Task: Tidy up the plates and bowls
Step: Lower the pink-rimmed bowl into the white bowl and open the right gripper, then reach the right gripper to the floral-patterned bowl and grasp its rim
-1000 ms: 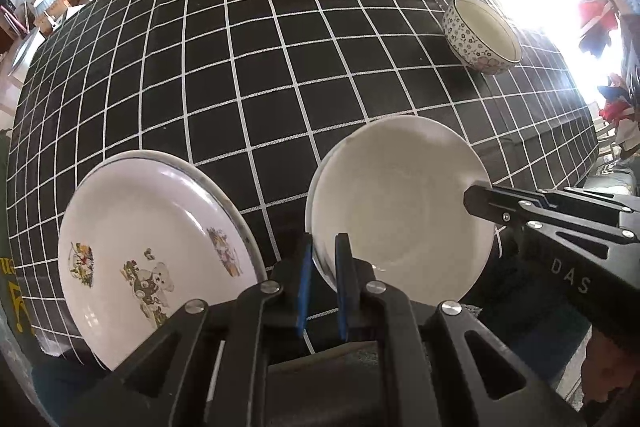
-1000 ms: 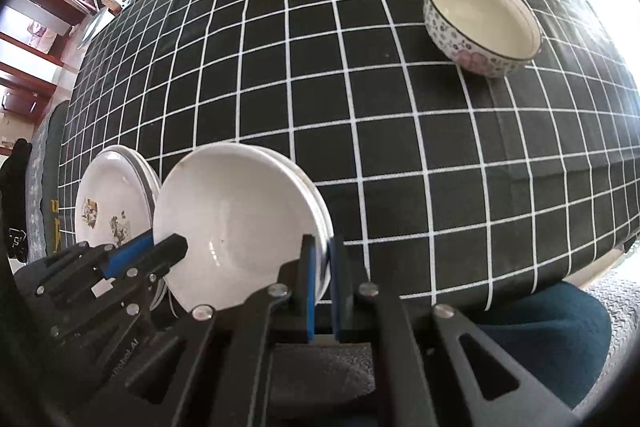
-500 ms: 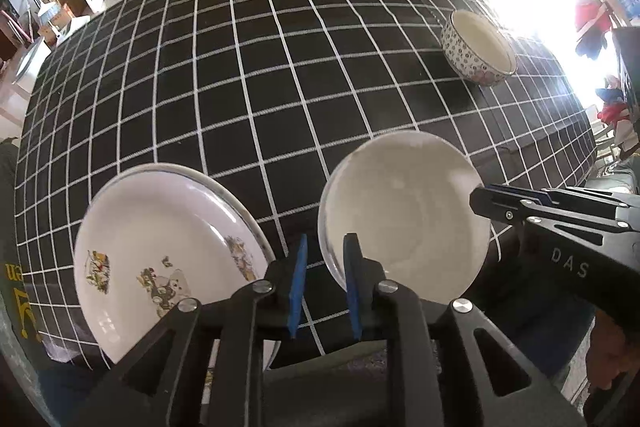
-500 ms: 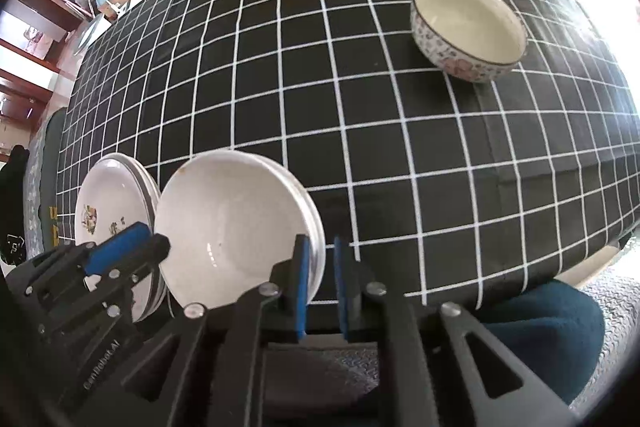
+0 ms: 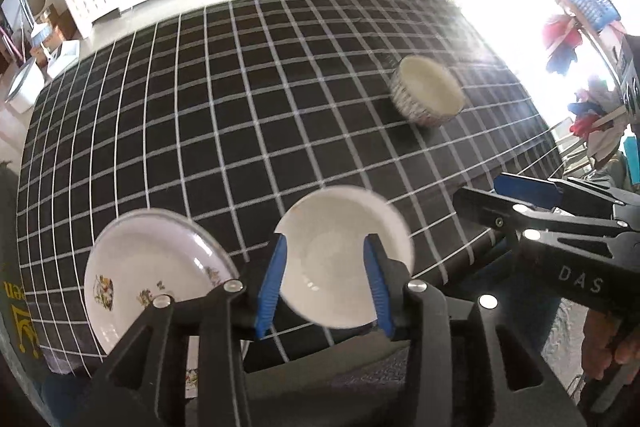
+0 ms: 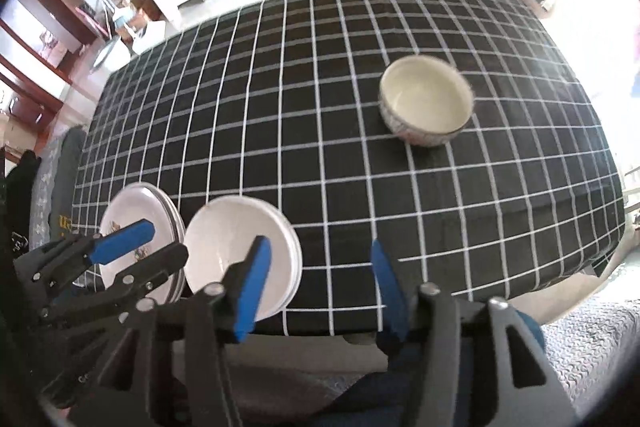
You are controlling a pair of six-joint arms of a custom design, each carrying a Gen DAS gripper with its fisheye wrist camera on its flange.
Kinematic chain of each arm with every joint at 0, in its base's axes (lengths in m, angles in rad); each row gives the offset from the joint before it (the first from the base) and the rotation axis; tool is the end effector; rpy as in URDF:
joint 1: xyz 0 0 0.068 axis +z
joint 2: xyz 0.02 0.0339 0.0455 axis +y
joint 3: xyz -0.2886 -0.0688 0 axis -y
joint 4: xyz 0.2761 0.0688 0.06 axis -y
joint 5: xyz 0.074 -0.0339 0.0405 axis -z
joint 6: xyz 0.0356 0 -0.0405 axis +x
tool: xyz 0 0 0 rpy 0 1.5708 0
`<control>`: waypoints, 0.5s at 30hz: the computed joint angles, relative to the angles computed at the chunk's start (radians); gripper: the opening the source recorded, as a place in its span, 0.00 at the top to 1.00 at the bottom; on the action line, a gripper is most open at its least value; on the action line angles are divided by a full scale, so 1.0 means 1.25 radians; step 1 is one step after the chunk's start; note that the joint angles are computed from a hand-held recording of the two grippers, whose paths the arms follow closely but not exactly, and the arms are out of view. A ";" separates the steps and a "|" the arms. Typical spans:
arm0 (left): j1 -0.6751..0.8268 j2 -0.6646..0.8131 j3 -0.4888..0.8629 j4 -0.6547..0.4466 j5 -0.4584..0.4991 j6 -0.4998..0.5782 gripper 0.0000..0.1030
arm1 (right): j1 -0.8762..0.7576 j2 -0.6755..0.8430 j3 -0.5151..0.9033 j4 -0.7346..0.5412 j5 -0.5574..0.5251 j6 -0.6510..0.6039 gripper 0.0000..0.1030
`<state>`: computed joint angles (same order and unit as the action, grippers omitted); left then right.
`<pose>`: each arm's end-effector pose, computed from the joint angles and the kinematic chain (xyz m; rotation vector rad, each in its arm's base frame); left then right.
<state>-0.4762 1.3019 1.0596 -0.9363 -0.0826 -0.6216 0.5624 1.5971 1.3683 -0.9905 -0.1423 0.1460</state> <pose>0.2392 -0.1201 0.2826 -0.2229 2.7495 -0.1887 0.2915 0.1897 0.2953 -0.6219 2.7698 0.3646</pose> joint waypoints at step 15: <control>-0.030 0.184 0.264 -0.013 0.000 0.012 0.50 | -0.159 0.019 0.111 -0.023 -0.037 -0.047 0.26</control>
<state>-0.5134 1.5319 1.3898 -0.9525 -0.0828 -0.6065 0.3632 1.6212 1.5071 -1.0193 -0.1886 0.0875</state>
